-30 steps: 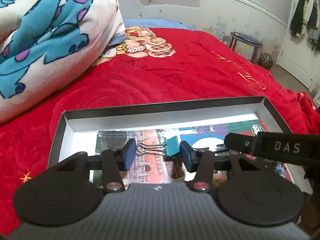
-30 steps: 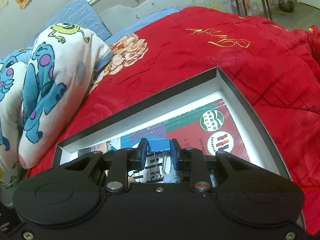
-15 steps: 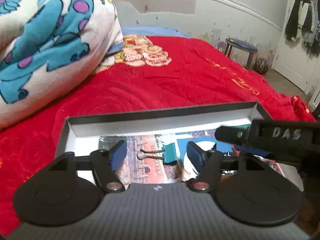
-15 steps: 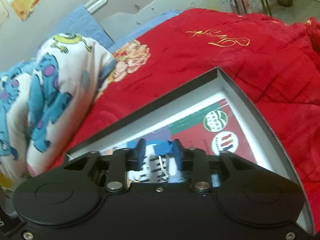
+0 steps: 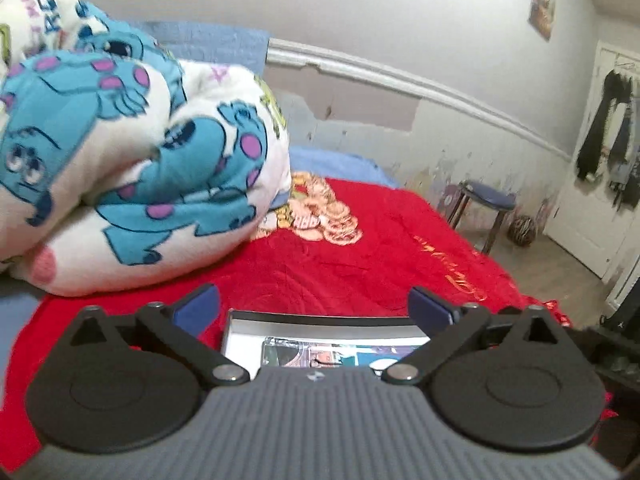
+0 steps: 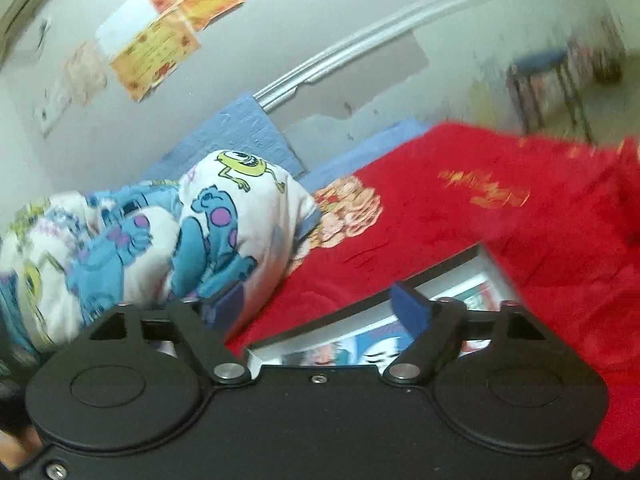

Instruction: Organize objects

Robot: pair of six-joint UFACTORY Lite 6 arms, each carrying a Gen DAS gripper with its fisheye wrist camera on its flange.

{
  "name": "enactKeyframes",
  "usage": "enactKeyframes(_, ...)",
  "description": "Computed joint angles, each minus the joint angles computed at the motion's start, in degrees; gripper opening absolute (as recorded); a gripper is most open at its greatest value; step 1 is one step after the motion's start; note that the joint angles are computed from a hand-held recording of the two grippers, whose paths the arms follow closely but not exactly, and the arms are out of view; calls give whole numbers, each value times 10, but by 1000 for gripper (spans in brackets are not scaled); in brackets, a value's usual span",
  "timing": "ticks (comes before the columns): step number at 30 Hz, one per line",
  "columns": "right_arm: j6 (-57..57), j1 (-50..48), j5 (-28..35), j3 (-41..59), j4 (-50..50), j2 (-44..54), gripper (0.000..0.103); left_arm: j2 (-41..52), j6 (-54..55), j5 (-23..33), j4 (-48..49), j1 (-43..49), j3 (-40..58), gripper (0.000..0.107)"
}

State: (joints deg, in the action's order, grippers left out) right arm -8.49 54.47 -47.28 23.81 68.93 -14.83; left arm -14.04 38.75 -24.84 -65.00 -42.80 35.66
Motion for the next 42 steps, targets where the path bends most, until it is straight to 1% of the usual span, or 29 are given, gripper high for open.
enactKeyframes(2,-100,52,-31,14,97,-9,88,-58,72,-19,-74,-29,-36,103)
enactKeyframes(3,-136,74,-46,21,137,-10,91,-82,107,-35,-112,-49,-52,103)
enactKeyframes(4,-161,104,-68,26,176,-9,97,-102,128,-55,-140,-70,-68,103)
enactKeyframes(5,-172,131,-93,29,206,-5,99,-122,146,-75,-165,-94,-86,103)
enactKeyframes(7,-181,188,-140,34,259,12,99,-153,138,-106,-183,-142,-131,103)
enactKeyframes(10,-160,265,-193,46,346,66,103,-152,83,-143,-198,-210,-188,103)
enactKeyframes(12,-107,307,-199,45,381,119,103,-115,29,-179,-203,-263,-210,103)
enactKeyframes(13,-100,316,-185,51,403,146,103,-92,-4,-193,-199,-287,-218,103)
enactKeyframes(16,-127,310,-124,84,450,220,103,-23,-64,-212,-191,-323,-221,103)
enactKeyframes(18,-127,303,-87,110,463,273,103,43,-81,-244,-205,-349,-205,103)
enactKeyframes(19,-121,305,-73,114,464,289,103,64,-75,-246,-211,-351,-196,103)
enactKeyframes(21,-122,310,-44,120,450,317,103,97,-77,-228,-202,-341,-186,103)
enactKeyframes(23,-151,296,-11,125,449,331,103,121,-105,-223,-195,-346,-184,103)
enactKeyframes(24,-145,299,-12,128,449,343,103,135,-119,-218,-194,-345,-182,103)
enactKeyframes(25,-125,310,-26,131,443,358,103,151,-122,-217,-202,-347,-175,103)
enactKeyframes(26,-107,319,-36,134,439,371,103,166,-109,-214,-218,-348,-166,103)
enactKeyframes(28,-89,321,-45,141,426,394,103,181,-64,-182,-248,-322,-149,103)
enactKeyframes(29,-74,328,-53,143,418,407,103,181,-61,-162,-243,-306,-151,103)
enactKeyframes(31,-47,334,-58,142,406,420,103,161,-115,-150,-199,-291,-181,103)
enactKeyframes(33,-36,344,-66,143,404,432,103,160,-150,-149,-187,-282,-194,103)
enactKeyframes(35,-45,347,-73,147,411,436,103,166,-198,-164,-163,-293,-208,103)
enactKeyframes(39,-78,333,-76,160,418,437,103,231,-250,-230,-178,-362,-200,103)
enactKeyframes(42,-66,329,-73,150,406,429,103,239,-270,-234,-175,-356,-193,103)
